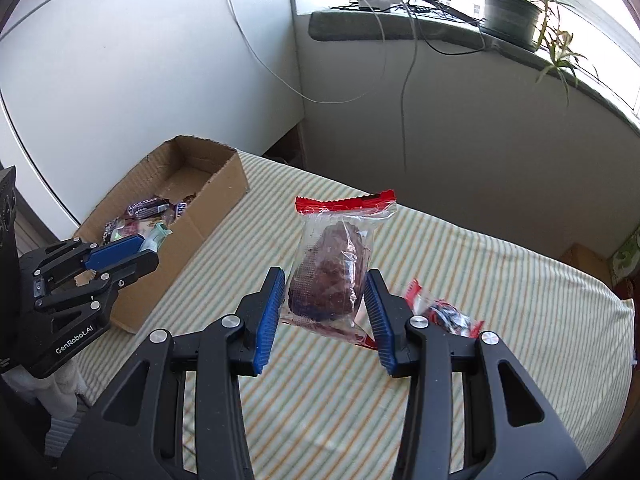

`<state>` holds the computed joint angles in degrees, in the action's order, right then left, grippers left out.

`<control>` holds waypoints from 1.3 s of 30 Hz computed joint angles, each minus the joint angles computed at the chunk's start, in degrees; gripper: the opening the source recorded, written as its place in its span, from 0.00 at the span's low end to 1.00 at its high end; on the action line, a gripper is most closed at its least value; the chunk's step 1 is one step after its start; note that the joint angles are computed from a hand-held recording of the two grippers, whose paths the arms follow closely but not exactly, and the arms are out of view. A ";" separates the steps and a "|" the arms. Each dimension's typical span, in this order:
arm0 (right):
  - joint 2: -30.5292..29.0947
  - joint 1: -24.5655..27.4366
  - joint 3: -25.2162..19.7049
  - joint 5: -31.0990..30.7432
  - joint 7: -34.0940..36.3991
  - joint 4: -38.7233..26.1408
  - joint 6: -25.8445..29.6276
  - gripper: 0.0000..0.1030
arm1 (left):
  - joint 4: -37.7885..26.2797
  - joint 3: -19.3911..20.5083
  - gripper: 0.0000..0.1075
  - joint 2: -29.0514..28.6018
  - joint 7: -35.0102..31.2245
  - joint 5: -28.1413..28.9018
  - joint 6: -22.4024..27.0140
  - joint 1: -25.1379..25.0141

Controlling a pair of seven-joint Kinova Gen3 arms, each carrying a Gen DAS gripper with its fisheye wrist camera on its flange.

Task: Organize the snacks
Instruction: 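Carry the mint and meat bag into the box and open both tools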

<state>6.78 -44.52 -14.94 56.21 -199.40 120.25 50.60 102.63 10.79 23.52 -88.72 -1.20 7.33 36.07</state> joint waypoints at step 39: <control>20.08 -1.62 16.34 -12.79 33.45 -25.02 -15.91 0.42 | -5.85 -4.26 0.21 3.37 2.44 -0.78 3.73 -5.09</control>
<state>26.86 -46.14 1.41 43.42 -165.95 95.23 34.68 96.78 6.53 26.89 -86.28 -1.98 11.07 30.98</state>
